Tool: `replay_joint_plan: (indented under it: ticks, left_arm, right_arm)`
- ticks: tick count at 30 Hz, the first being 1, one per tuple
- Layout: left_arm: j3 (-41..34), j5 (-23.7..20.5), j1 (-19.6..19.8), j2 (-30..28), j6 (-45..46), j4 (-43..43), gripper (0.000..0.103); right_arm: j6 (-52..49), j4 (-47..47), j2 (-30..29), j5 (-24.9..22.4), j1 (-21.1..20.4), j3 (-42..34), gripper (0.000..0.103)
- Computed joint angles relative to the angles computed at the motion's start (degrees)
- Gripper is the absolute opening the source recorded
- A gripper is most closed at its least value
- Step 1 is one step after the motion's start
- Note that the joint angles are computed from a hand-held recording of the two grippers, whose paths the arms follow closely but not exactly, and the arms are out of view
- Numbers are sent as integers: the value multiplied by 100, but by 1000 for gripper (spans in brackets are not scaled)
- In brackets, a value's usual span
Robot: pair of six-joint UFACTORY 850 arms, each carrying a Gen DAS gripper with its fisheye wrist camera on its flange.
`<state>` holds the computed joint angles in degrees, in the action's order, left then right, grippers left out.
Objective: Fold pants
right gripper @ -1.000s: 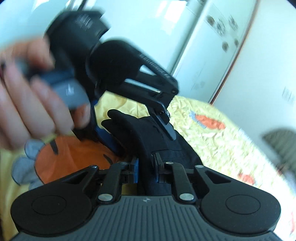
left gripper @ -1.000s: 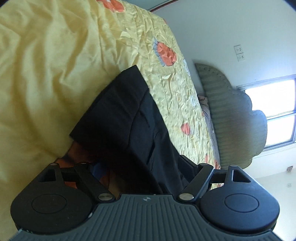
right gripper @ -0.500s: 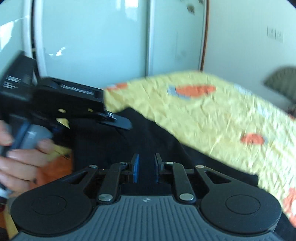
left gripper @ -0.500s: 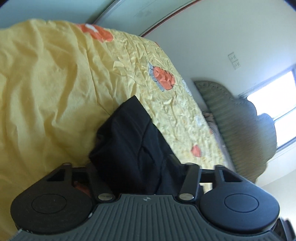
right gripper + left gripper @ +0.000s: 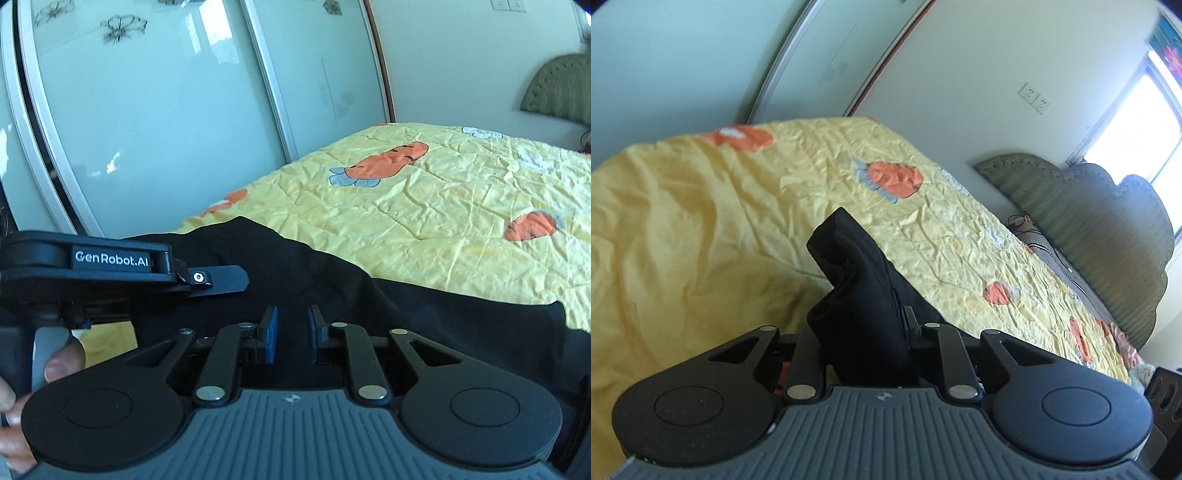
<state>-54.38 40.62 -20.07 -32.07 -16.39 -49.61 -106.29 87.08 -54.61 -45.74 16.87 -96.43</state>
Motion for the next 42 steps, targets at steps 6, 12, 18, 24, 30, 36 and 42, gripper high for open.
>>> replay_joint_plan:
  ticks: [6,12,18,24,30,36,42]
  left_arm:
    - [-161,261,-326,29,642,-471,18]
    - [-458,500,-653,-44,1262,-704,18]
    - [-997,694,-1031,-300,2120,-970,18]
    - [-1534,559,-1206,-611,2590,-1026,18]
    - [-2092,599,-1428,-972,3293,-1242,19]
    - [-2684,464,-1581,-1311,3790,-1283,20]
    - [-3314,170,-1693,-1707,4117,-1227,21]
  right_arm:
    - [243,164,43,-513,-146,73,17]
    - [-231,714,340,-774,-386,510,17]
    - [-363,1132,510,-1035,-736,811,17]
    - [-356,1359,571,-1090,-1009,966,17]
    - [-420,1571,579,-1176,-1247,1083,17]
    - [-406,1785,592,-1286,-1532,1199,17]
    - [-253,1902,536,-1347,-1854,1247,17]
